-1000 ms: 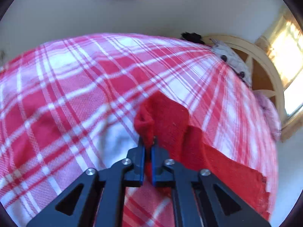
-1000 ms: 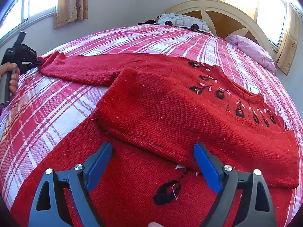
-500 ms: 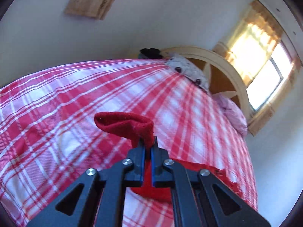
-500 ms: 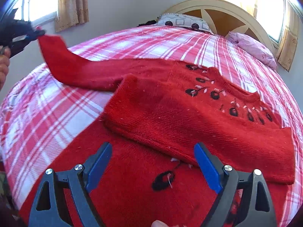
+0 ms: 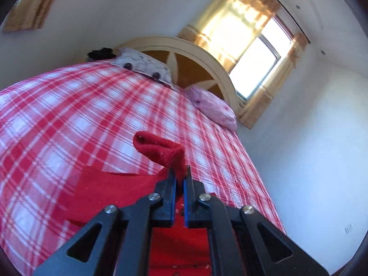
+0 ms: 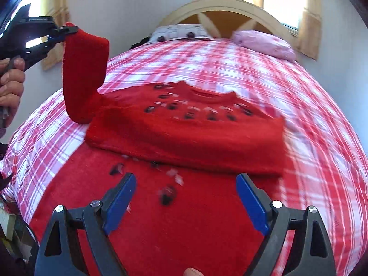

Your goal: Fold small clothes

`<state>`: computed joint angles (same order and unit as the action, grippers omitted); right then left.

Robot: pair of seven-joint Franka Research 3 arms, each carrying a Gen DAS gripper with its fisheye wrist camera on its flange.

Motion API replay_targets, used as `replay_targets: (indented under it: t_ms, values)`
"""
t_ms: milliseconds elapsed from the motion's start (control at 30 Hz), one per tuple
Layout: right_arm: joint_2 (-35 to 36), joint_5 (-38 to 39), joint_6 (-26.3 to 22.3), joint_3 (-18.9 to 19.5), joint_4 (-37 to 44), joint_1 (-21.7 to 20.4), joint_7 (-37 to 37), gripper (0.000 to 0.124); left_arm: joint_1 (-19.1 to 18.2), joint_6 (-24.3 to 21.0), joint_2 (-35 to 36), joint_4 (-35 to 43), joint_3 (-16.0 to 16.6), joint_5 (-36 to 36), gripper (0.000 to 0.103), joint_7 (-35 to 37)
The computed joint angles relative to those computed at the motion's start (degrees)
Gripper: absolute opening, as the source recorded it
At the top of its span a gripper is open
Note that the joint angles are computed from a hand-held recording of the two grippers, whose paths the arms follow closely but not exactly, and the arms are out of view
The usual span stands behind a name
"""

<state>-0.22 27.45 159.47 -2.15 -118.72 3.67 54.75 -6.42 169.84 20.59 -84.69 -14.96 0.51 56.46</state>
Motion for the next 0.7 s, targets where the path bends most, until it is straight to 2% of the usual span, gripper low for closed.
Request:
replay_targets:
  t_ms: [233,367,500,600,700]
  values:
    - [-2.4,1.3,-0.1,-1.9,-4.0,-2.1,1.1,0.089,-6.9,-7.2,10.8,14.3,-0.6,4.1,0.005,2.1]
    - [-2.4,1.9,-0.7,-2.8,-4.6,-3.4,2.9,0.089,-12.4,-14.7,17.5,23.4,1.2,7.8,0.005,3.8]
    - [-2.3,1.4,-0.4,-3.0,-5.2,-4.3,5.4,0.089,-16.3,-20.6,23.2,31.4,2.6,9.3,0.005,5.0]
    - [-2.2,0.9,-0.2,-2.9,-5.4,-4.5,6.1,0.089,-18.2,-24.3,26.8,36.4,3.3,9.7,0.005,5.9]
    - [-2.0,-0.1,0.2,-2.8,-5.3,-4.7,6.9,0.089,-18.4,-25.3,27.0,36.1,2.7,9.0,0.009,8.4]
